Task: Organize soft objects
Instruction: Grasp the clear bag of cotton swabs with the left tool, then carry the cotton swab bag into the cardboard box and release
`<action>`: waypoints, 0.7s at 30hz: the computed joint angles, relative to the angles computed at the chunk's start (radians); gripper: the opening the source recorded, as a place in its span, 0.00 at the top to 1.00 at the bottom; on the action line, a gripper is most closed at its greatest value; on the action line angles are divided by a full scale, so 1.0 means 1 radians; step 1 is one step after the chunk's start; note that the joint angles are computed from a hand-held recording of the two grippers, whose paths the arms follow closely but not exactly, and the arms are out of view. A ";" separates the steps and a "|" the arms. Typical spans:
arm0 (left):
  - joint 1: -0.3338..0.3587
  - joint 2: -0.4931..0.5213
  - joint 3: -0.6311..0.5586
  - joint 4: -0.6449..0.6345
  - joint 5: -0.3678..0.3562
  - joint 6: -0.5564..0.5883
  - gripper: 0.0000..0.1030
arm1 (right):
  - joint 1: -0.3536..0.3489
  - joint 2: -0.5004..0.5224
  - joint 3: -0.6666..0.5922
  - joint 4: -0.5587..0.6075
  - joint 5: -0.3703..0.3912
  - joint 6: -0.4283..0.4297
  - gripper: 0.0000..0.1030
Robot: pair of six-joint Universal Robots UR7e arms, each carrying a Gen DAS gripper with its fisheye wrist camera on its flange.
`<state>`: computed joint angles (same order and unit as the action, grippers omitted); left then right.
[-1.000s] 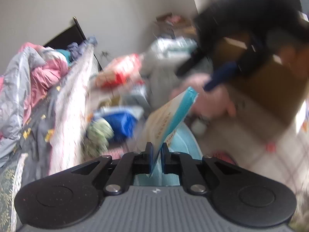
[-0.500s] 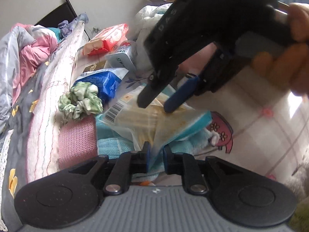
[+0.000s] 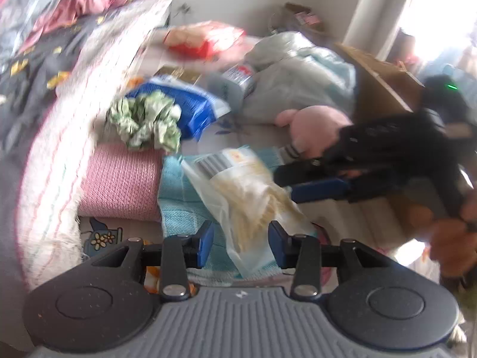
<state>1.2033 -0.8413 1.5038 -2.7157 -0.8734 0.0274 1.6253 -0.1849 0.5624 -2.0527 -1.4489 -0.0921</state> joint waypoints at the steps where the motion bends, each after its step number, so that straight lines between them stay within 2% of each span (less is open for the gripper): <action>1: 0.004 0.009 -0.012 0.010 -0.001 -0.008 0.60 | -0.001 0.001 0.000 0.002 -0.001 0.001 0.57; 7: 0.031 0.051 -0.069 0.007 -0.033 -0.048 0.60 | -0.006 0.019 -0.019 0.008 0.006 -0.013 0.57; 12: 0.014 0.050 -0.048 -0.071 -0.024 0.008 0.73 | -0.010 -0.013 0.036 -0.010 0.037 -0.014 0.59; 14: 0.007 0.047 -0.042 -0.076 -0.023 0.018 0.75 | -0.011 -0.028 0.060 -0.018 0.053 -0.020 0.63; 21: -0.013 0.038 -0.010 -0.117 0.002 0.019 0.82 | -0.012 -0.050 0.099 -0.040 0.070 -0.019 0.65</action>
